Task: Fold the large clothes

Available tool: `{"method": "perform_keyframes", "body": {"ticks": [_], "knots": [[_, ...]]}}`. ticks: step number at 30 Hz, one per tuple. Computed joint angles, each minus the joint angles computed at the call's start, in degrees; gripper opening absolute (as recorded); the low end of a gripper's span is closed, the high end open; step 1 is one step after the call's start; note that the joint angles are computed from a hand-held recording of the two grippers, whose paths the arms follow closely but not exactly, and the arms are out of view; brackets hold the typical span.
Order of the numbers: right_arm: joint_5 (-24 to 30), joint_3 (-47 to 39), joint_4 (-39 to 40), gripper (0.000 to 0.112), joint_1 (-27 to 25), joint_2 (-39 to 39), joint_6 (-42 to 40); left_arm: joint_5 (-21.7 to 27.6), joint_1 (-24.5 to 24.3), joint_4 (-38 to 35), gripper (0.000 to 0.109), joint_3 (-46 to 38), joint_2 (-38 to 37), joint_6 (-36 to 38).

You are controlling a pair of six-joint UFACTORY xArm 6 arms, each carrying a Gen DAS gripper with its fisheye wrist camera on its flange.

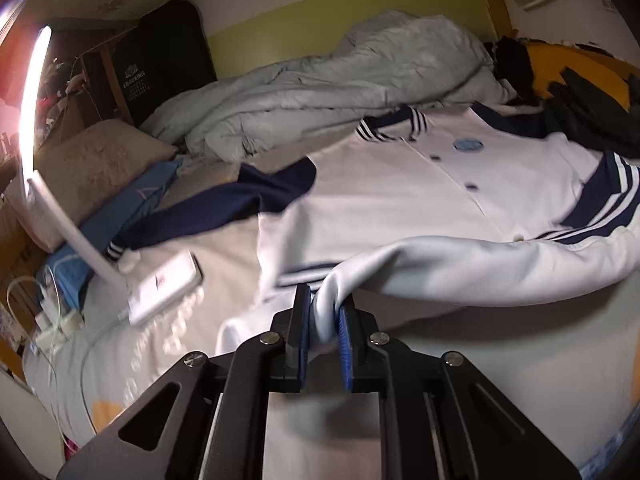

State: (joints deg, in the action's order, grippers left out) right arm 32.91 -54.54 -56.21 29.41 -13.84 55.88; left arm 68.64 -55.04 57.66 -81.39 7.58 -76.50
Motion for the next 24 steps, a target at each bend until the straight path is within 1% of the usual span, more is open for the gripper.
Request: {"method": "perform_keyframes", "body": {"ticks": [3,5,8,11,14,16,18,19,20,21,22,23,24], "knots": [[0.18,-6.59,6.54,0.014,-1.42,4.82,-6.03,-0.31,3.95,-3.83,0.013,-7.37,4.05,7.82],[-0.27,-10.12,8.59,0.014,-2.47,7.86,-8.5,-1.55,6.41,-4.89,0.013,-10.98,6.44,10.3],[-0.02,-15.15,12.23,0.014,-3.76,12.63,-11.06,-2.29,10.12,-8.99,0.012,-17.67,11.25,14.73],[0.99,-20.88,16.19,0.014,-4.56,17.48,-14.86,-2.38,12.19,-9.15,0.012,-23.14,15.72,18.31],[3.99,-28.57,21.26,0.014,-4.85,23.32,-20.17,-1.0,13.75,-9.51,0.012,-29.58,20.67,20.76],[8.0,-35.07,26.25,0.014,-4.92,27.79,-24.77,-0.22,14.94,-10.99,0.012,-34.17,24.11,22.6],[10.34,-40.67,31.89,0.015,-5.71,31.59,-28.89,0.49,16.0,-12.53,0.012,-37.99,27.07,23.62],[10.03,-41.37,33.31,0.015,-6.13,32.08,-29.23,0.1,16.25,-12.92,0.011,-37.75,27.11,22.56],[8.09,-39.67,34.39,0.015,-6.47,31.02,-28.47,-1.07,16.23,-12.41,0.011,-35.88,26.06,20.72],[6.16,-37.28,33.95,0.015,-6.53,29.48,-27.72,-2.97,15.72,-10.11,0.011,-31.99,23.73,17.97],[3.32,-32.88,31.48,0.014,-6.38,26.55,-26.24,-4.2,14.99,-7.4,0.011,-28.43,21.52,16.09],[1.77,-30.3,29.75,0.014,-6.25,24.71,-25.56,-4.78,13.91,-4.57,0.01,-24.78,19.1,14.35],[-0.68,-25.39,26.84,0.014,-6.05,21.19,-24.15,-4.92,12.49,-2.05,0.01,-20.82,16.21,12.37]]}}
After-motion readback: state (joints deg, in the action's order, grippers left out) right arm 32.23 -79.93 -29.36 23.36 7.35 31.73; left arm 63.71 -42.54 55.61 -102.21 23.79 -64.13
